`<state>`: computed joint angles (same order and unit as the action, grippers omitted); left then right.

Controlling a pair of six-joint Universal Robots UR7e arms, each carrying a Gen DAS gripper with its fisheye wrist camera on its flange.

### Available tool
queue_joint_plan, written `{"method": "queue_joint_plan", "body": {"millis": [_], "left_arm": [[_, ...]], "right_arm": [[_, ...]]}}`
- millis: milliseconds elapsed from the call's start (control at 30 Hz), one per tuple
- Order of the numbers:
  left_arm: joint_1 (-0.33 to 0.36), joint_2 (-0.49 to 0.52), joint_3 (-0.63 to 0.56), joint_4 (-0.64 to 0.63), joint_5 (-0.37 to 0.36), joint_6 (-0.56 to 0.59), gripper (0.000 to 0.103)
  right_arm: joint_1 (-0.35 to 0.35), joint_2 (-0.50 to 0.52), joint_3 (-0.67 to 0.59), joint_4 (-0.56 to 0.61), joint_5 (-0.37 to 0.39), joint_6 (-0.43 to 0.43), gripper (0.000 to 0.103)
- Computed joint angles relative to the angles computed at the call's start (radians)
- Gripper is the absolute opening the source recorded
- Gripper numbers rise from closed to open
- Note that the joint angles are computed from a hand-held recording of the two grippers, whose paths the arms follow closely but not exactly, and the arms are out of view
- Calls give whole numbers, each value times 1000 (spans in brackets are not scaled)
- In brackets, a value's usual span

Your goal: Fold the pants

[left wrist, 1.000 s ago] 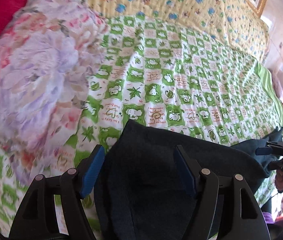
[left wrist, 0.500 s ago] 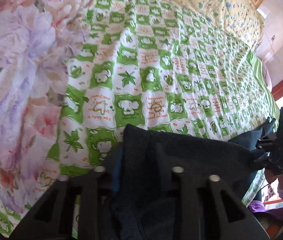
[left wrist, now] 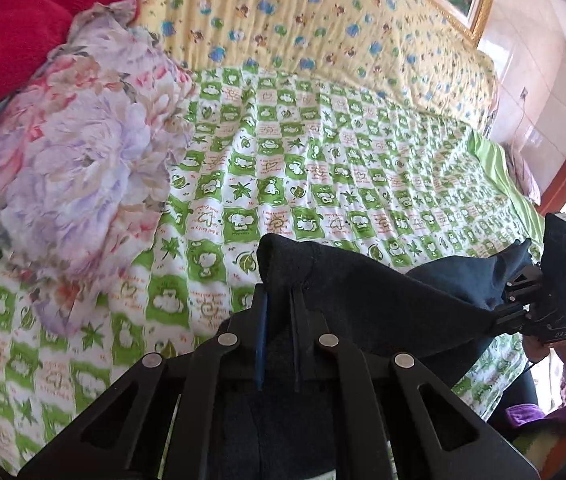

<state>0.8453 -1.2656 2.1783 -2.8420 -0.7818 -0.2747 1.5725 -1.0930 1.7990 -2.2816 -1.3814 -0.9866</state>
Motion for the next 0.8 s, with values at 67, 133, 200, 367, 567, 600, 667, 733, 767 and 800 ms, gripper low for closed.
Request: {"method": "queue_joint_plan", "body": {"millis": [67,133,200,367,567,600,667,733,767,800], "left_arm": [[-21,-17,49,-44,17,-30,8],[-43,-31,102,-98,39,-64,7],[-58,-37,148,-156,54,-96,7],[-65,-19,229,-309,92,-142,8],[-74,28,300,-473,129,-178,8],[-79,34,310,-489,138,-191,9],[-89,42,331,-517,153,-226,10],[-99,39,349,-521,168,-269,11],[-105,34,357,-513,179,-297,13],[-111,26,365,-493,190,-337,13]], "right_arm": [[-2,-10,19,1,-7,-22,7],[-4,-16,35,-4,-13,-32,7],[-7,-20,48,-8,-17,-38,7],[-3,-19,85,-53,-54,-55,7],[7,-18,133,-126,-103,-68,7],[8,-15,135,-130,-110,-63,7],[8,-13,138,-133,-119,-60,9],[8,-12,139,-132,-123,-49,10],[8,-13,142,-137,-124,-47,10],[9,-13,146,-148,-125,-45,10]]}}
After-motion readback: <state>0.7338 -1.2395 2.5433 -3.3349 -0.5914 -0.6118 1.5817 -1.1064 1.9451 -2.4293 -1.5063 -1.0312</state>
